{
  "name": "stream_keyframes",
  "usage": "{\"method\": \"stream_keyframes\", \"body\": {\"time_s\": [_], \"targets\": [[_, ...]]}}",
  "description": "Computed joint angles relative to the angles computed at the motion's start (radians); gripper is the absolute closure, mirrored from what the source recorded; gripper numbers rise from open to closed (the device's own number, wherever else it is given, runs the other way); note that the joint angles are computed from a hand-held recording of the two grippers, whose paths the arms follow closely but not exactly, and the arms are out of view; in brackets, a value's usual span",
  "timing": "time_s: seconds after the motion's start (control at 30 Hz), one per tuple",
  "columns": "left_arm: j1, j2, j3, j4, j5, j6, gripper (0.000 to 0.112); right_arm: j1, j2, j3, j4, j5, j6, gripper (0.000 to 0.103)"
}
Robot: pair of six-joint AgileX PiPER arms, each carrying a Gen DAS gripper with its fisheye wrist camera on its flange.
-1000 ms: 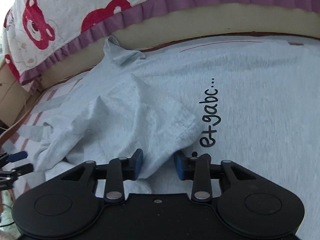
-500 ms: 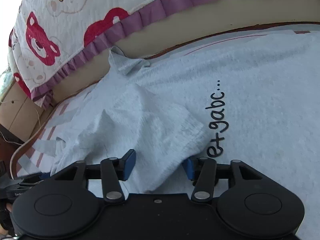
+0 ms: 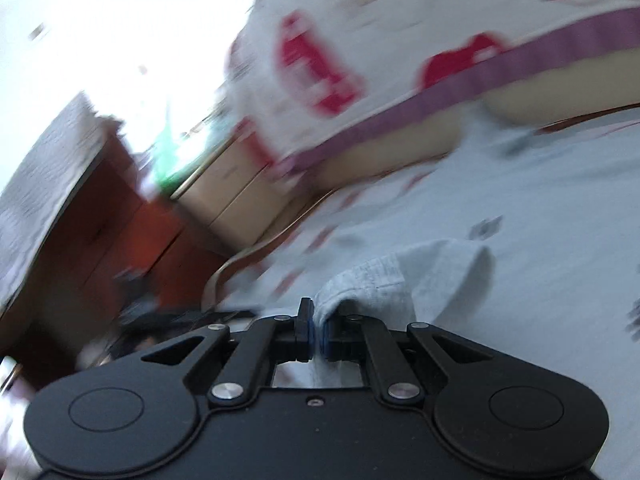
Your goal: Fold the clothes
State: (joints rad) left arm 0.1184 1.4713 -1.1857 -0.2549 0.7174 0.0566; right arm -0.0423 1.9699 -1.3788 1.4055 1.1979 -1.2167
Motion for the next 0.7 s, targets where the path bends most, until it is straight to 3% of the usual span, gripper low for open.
{"method": "stream_keyframes", "body": {"time_s": [0.07,0.17,0.23,0.27,0.37,0.5,0.57,0.7], "targets": [[0.025,-0.039,0.039,0.004,0.000,0.056,0.112,0.041,-0.049,0.028,-0.080,-0.032,-0.015,0.096],[0.035,-0.104,0.097,-0.113,-0.045,0.253,0.100,0.088,-0.056,0.030,-0.136,-0.117,-0.020,0.096],[-0.015,-0.113,0.107,-0.167,-0.093,0.383,0.056,0.112,-0.050,0.023,-0.160,-0.173,-0.012,0.096],[-0.042,-0.105,0.102,-0.195,-0.113,0.450,0.051,0.116,-0.046,0.012,-0.168,-0.193,-0.003,0.096],[-0.079,-0.007,0.032,-0.362,-0.085,0.646,0.050,0.123,-0.041,-0.024,-0.193,-0.244,0.031,0.096],[-0.097,0.204,-0.150,-0.445,0.075,0.731,0.050,0.107,-0.065,-0.015,-0.161,-0.296,-0.010,0.096],[-0.105,0.279,-0.206,-0.451,0.126,0.755,0.045,0.077,-0.091,0.004,-0.085,-0.281,-0.090,0.096],[-0.158,0.373,-0.281,-0.368,0.098,0.710,0.043,0.029,-0.096,-0.027,-0.031,-0.273,-0.091,0.097]]}}
